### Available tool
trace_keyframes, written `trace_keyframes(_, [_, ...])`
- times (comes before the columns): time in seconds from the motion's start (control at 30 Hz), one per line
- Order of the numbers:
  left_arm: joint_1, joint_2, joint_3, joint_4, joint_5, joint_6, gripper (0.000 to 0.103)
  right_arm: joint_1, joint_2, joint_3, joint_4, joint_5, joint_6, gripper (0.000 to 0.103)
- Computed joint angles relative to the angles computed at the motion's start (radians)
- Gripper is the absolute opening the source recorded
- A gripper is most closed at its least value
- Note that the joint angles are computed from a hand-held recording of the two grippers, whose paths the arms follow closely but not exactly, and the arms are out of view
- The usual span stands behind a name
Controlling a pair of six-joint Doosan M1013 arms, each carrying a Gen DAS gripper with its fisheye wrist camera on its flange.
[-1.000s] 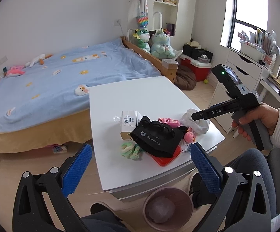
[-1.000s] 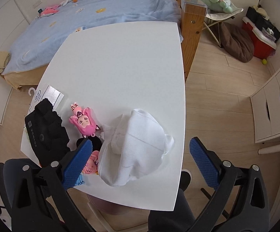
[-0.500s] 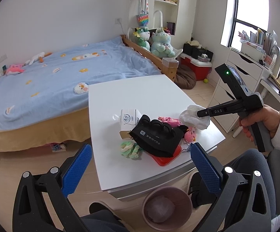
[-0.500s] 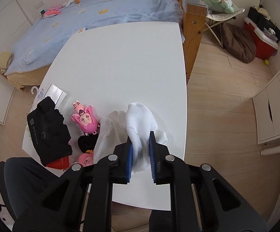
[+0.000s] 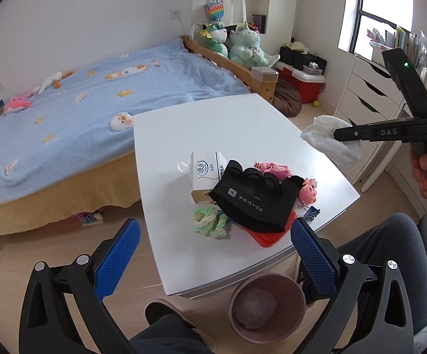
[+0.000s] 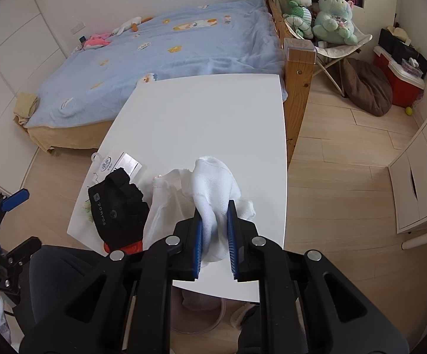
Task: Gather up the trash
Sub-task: 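Carry the white cloth to the wastebasket with the right gripper while the left gripper grasps the green scrunchie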
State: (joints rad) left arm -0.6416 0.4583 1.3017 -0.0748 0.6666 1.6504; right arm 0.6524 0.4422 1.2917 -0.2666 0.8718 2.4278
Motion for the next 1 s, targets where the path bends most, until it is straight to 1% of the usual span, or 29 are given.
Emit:
trace_keyframes(0.27, [0.010,0.054,-0.063,0.022,0.086,0.059,0.098,0.014,-0.006,0.001,-0.008,-0.002,-0.013,0.015])
trace_keyframes(0.37, [0.014,0.075,-0.082,0.013,0.118,0.098,0.098,0.014,-0.007,0.003,-0.008,-0.002,-0.011,0.015])
trace_keyframes(0.57, [0.019,0.106,-0.106,-0.013,0.148,0.150,0.096,0.011,-0.010,0.010,-0.002,-0.006,-0.012,0.015])
trace_keyframes(0.6, [0.018,0.110,-0.110,-0.009,0.154,0.159,0.092,0.012,-0.010,0.012,-0.003,-0.007,-0.011,0.015])
trace_keyframes(0.63, [0.017,0.117,-0.119,-0.007,0.166,0.168,0.086,0.011,-0.010,0.012,-0.002,-0.008,-0.011,0.015])
trace_keyframes(0.67, [0.016,0.122,-0.124,-0.006,0.173,0.176,0.083,0.011,-0.010,0.012,-0.001,-0.008,-0.011,0.015])
trace_keyframes(0.73, [0.016,0.129,-0.132,-0.009,0.183,0.187,0.073,0.011,-0.009,0.012,0.002,-0.008,-0.012,0.015])
trace_keyframes(0.8, [0.018,0.134,-0.138,-0.016,0.188,0.194,0.067,0.010,-0.007,0.012,0.004,-0.009,-0.014,0.015])
trace_keyframes(0.83, [0.019,0.136,-0.141,-0.026,0.191,0.202,0.059,0.010,-0.007,0.013,0.005,-0.010,-0.015,0.015])
trace_keyframes(0.87, [0.021,0.140,-0.147,-0.037,0.200,0.209,0.054,0.010,-0.007,0.013,0.005,-0.010,-0.014,0.015])
trace_keyframes(0.93, [0.026,0.145,-0.153,-0.068,0.219,0.226,0.040,0.010,-0.007,0.013,0.006,-0.012,-0.014,0.015])
trace_keyframes(0.97, [0.026,0.145,-0.154,-0.071,0.223,0.229,0.037,0.010,-0.007,0.014,0.006,-0.013,-0.013,0.015])
trace_keyframes(1.0, [0.027,0.144,-0.153,-0.076,0.222,0.232,0.032,0.010,-0.007,0.014,0.006,-0.012,-0.013,0.015])
